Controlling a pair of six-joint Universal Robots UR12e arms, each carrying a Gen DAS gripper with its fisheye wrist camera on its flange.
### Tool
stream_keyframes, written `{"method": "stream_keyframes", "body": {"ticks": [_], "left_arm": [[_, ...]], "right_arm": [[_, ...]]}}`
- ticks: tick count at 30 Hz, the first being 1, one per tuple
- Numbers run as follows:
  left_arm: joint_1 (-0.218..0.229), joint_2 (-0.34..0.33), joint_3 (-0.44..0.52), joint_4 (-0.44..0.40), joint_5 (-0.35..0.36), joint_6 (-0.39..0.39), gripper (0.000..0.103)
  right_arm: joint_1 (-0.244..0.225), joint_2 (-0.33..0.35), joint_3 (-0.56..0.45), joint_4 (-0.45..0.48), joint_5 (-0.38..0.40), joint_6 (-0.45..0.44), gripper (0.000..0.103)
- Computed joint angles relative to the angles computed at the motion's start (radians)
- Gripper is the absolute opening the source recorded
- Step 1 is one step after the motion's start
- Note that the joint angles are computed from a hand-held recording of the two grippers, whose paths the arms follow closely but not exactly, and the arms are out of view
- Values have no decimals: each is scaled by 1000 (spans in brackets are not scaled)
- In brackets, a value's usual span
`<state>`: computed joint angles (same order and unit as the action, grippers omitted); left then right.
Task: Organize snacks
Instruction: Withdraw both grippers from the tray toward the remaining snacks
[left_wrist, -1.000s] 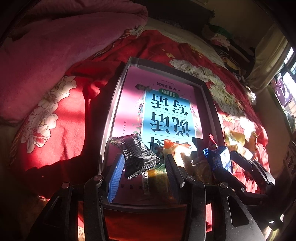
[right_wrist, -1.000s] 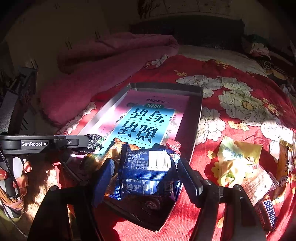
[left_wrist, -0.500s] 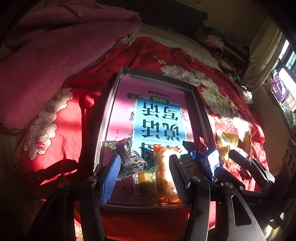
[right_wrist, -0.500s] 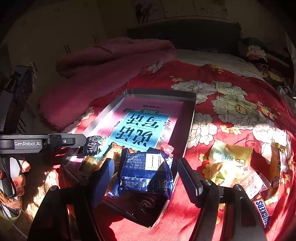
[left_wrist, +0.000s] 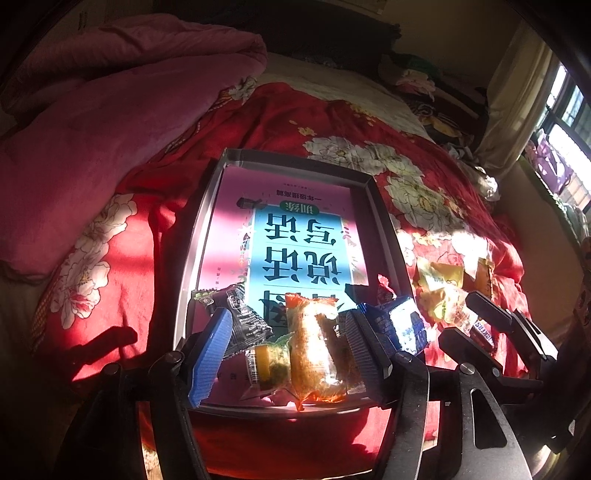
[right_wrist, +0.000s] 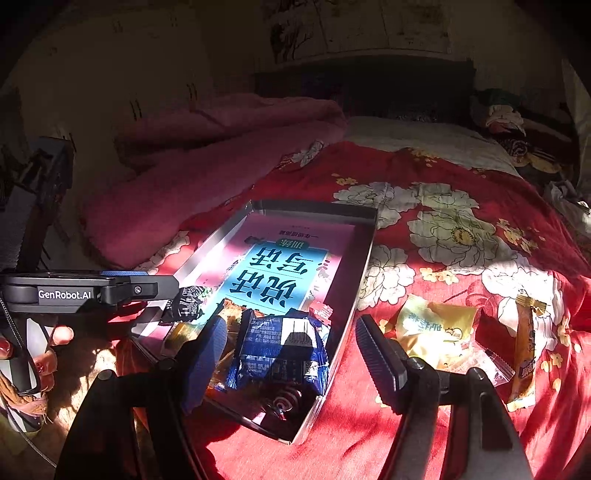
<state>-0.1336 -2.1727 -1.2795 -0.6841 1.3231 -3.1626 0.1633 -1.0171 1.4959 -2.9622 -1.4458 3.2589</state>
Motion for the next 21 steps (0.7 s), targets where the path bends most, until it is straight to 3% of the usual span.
{"method": "stream_keyframes", "body": {"ticks": [21], "left_arm": [[-49,25,1,25,-10,34,69]], "right_arm": [[-56,-97,142,-162,-99,66,77]]}}
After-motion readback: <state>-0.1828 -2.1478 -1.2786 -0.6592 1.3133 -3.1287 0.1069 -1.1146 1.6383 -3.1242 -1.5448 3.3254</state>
